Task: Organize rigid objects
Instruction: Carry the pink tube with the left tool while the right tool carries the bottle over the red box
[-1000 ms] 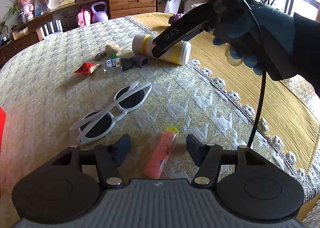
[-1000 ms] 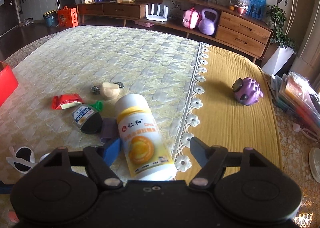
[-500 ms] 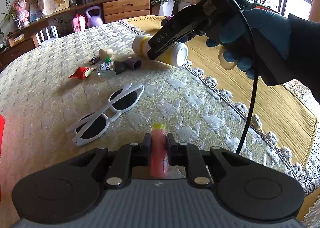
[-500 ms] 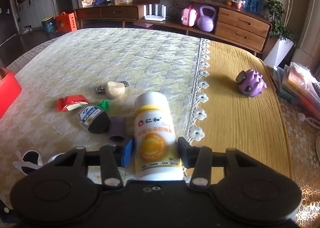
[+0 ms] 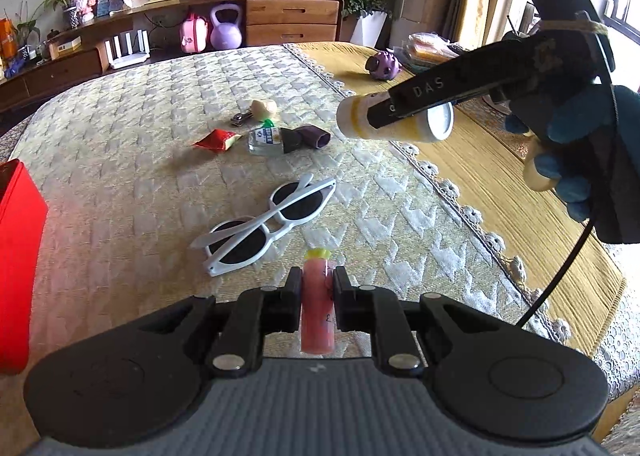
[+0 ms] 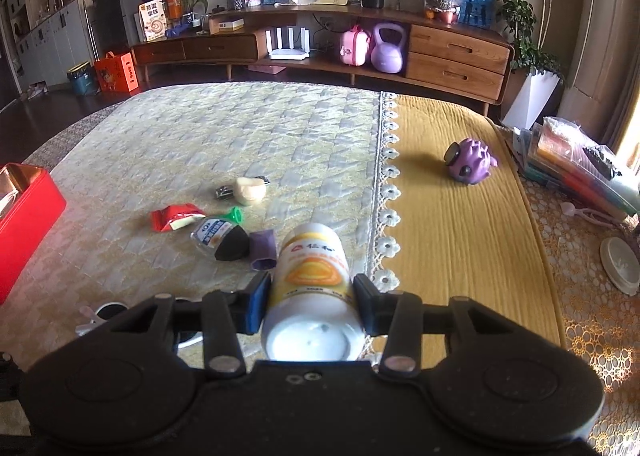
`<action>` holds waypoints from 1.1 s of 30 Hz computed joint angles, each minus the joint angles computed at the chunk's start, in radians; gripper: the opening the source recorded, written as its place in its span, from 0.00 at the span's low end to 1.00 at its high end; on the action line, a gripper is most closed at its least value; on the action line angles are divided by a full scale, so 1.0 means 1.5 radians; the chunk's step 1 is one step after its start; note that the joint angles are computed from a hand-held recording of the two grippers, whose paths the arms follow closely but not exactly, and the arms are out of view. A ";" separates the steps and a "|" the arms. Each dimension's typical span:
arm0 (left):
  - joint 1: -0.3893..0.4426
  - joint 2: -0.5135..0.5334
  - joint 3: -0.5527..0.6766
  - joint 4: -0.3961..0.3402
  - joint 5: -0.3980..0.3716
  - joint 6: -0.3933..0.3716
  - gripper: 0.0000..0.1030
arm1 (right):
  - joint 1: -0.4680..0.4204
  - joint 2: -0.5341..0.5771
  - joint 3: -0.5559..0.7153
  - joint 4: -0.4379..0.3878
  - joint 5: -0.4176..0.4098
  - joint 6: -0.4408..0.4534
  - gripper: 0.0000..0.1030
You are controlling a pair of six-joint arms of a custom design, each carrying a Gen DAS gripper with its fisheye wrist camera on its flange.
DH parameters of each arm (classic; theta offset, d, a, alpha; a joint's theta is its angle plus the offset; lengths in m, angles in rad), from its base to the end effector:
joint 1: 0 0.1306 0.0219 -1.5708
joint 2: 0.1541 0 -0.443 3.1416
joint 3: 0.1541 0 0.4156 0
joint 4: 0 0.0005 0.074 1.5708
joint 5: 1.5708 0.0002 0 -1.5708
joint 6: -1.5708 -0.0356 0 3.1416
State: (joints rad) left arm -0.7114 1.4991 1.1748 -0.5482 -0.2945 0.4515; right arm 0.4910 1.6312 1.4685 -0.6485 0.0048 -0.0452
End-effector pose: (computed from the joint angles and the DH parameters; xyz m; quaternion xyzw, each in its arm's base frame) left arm 0.4015 -0.3331 0.3568 0.0707 0.9282 -0.0707 0.3585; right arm 0.5309 0.2831 0.4165 -0.2044 0.9060 0.0960 0.3581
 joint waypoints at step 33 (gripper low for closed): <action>0.205 -0.237 -0.102 -0.127 -0.092 0.078 0.15 | 0.218 0.052 0.142 -0.025 -0.017 0.013 0.43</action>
State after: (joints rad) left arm -0.4043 1.1433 1.0216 -0.7386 -0.4319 0.5692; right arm 0.8179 1.7096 1.6811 -0.6864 -0.0210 -0.0253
